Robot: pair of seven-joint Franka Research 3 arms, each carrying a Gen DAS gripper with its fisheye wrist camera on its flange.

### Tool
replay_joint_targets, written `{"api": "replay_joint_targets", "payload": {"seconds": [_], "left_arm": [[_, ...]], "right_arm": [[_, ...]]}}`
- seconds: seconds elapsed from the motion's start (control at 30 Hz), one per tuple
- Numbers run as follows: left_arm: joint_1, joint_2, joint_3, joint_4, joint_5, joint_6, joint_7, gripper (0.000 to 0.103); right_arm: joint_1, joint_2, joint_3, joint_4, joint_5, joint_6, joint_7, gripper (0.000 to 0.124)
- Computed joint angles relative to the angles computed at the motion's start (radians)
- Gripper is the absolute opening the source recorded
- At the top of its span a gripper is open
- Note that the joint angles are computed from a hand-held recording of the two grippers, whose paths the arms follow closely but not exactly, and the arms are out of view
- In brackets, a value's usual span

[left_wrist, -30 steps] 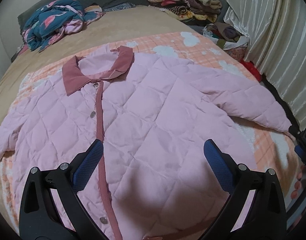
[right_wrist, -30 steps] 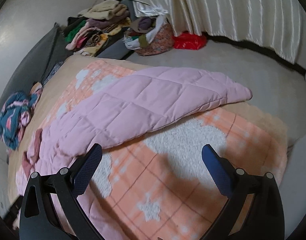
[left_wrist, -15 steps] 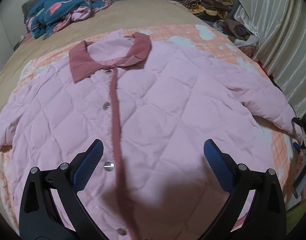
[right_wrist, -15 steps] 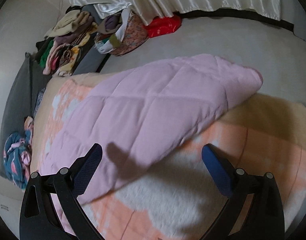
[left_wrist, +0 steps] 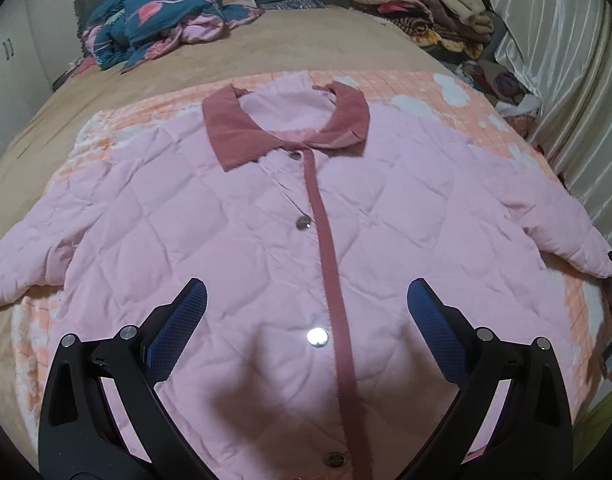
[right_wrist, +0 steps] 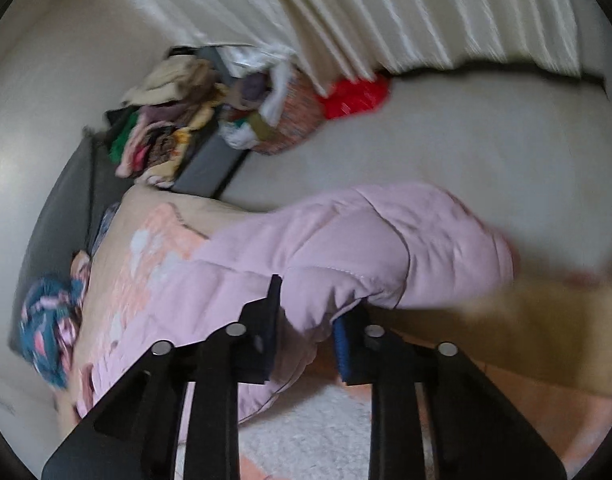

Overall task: Fold large clothes
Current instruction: 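Close the right tool on the jacket sleeve cuff and lift it, then carry the held sleeve across the jacket front toward the left tool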

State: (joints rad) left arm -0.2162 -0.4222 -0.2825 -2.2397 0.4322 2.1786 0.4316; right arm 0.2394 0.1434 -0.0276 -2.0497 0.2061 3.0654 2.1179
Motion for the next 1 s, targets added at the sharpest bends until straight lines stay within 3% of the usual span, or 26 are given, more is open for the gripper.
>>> {"api": "replay_joint_targets", "payload": {"seconds": [0.07,0.2,0.27,0.47,0.53,0.67,1.0], "left_arm": [[0.000,-0.022,0.005,-0.018,-0.002,0.014,-0.008,0.094],[0.001,-0.055,0.016,-0.047,-0.017,0.039,0.000,0.094],[0.006,-0.066,0.023,-0.051,-0.027,0.046,0.005,0.094],[0.043,-0.097,0.028,-0.030,-0.012,0.046,0.012,0.094],[0.058,-0.118,0.024,-0.033,0.002,0.048,-0.004,0.094],[0.072,-0.156,0.032,-0.057,0.010,0.047,-0.006,0.094],[0.093,-0.255,0.077,-0.159,-0.054,0.115,0.027,0.094]], "right_arm": [[-0.005,-0.020,0.018,0.001,0.004,0.041,-0.054,0.017],[0.054,-0.063,-0.029,0.012,-0.153,0.084,-0.026,0.016],[0.058,-0.086,-0.018,0.013,-0.185,0.099,-0.038,0.016],[0.105,-0.096,-0.015,0.131,-0.524,0.049,0.134,0.016],[0.112,-0.088,0.003,0.177,-0.583,0.026,0.158,0.016],[0.128,-0.067,0.041,0.249,-0.579,-0.003,0.103,0.016],[0.214,-0.034,0.059,0.366,-0.631,-0.062,0.063,0.016]]}}
